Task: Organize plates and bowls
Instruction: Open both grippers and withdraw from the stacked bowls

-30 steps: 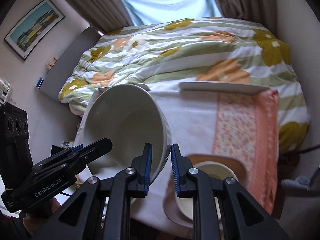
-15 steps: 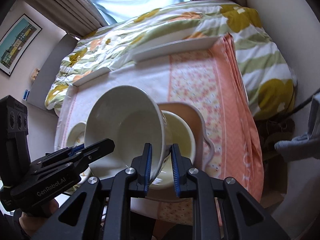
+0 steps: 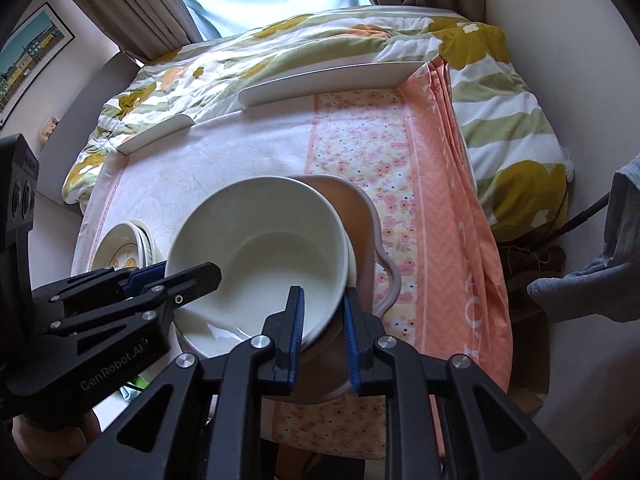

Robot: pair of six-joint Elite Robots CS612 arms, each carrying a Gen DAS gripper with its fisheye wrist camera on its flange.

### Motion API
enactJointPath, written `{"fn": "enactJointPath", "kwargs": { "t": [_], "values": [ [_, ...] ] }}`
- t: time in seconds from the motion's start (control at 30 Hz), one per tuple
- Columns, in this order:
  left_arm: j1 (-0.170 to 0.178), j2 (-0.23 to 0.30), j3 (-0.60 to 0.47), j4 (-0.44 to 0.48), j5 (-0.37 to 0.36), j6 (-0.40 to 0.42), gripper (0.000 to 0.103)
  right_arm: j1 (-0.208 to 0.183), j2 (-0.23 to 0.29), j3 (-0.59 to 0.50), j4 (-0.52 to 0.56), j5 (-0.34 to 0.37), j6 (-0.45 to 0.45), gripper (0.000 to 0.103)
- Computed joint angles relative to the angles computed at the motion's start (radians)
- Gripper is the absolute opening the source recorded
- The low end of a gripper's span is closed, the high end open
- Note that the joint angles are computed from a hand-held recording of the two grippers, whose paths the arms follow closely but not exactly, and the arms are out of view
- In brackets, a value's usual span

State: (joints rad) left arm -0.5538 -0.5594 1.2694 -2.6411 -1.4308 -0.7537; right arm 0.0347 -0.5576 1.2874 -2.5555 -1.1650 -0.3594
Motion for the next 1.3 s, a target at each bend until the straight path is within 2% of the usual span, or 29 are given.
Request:
{"fn": "enactJointPath", "kwargs": {
  "t": [0.4, 0.7, 0.87, 0.97, 1.0, 1.03, 1.07, 1.1, 1.13, 1.17, 1.2, 1.3],
  "values": [
    [-0.015, 0.002, -0.022, 0.078, 0.068, 0.067, 0.019, 0.003, -0.004, 0.005, -0.015, -0.017, -0.002, 0.017],
    [-0.011, -0.004, -0.015, 0.067, 0.054, 0.067, 0.019, -0.001, -0.007, 0.008, -0.022, -0.009, 0.012, 0.017],
    [-0.005, -0.045, 0.031, 0.016, 0.082, 0.027, 0.019, -0.015, -0.034, 0.029, -0.069, 0.013, 0.027, 0.017],
    [0.0, -0.084, 0.078, -0.031, 0.112, -0.012, 0.019, -0.026, -0.055, 0.034, -0.062, 0.041, -0.007, 0.017],
    [0.0, -0.095, 0.089, -0.038, 0.127, -0.019, 0.023, -0.03, -0.06, 0.037, -0.069, 0.05, -0.016, 0.018],
    [0.0, -0.107, 0.102, -0.044, 0.145, -0.026, 0.039, -0.036, -0.07, 0.048, -0.094, 0.066, -0.031, 0.019],
    [-0.001, -0.118, 0.114, -0.051, 0.16, -0.029, 0.056, -0.04, -0.076, 0.058, -0.119, 0.072, -0.039, 0.03],
    [-0.003, -0.13, 0.13, -0.068, 0.183, -0.03, 0.092, -0.043, -0.081, 0.065, -0.139, 0.074, -0.046, 0.056],
    [-0.009, -0.141, 0.153, -0.106, 0.224, -0.032, 0.103, -0.047, -0.088, 0.078, -0.173, 0.078, -0.056, 0.071],
    [-0.015, -0.152, 0.175, -0.148, 0.264, -0.03, 0.103, -0.049, -0.091, 0.084, -0.194, 0.084, -0.064, 0.094],
    [-0.019, -0.161, 0.19, -0.171, 0.286, -0.022, 0.103, -0.052, -0.095, 0.094, -0.216, 0.094, -0.079, 0.098],
    [-0.018, -0.175, 0.21, -0.149, 0.287, -0.003, 0.103, -0.053, -0.102, 0.107, -0.238, 0.079, -0.141, 0.098]
  ]
}}
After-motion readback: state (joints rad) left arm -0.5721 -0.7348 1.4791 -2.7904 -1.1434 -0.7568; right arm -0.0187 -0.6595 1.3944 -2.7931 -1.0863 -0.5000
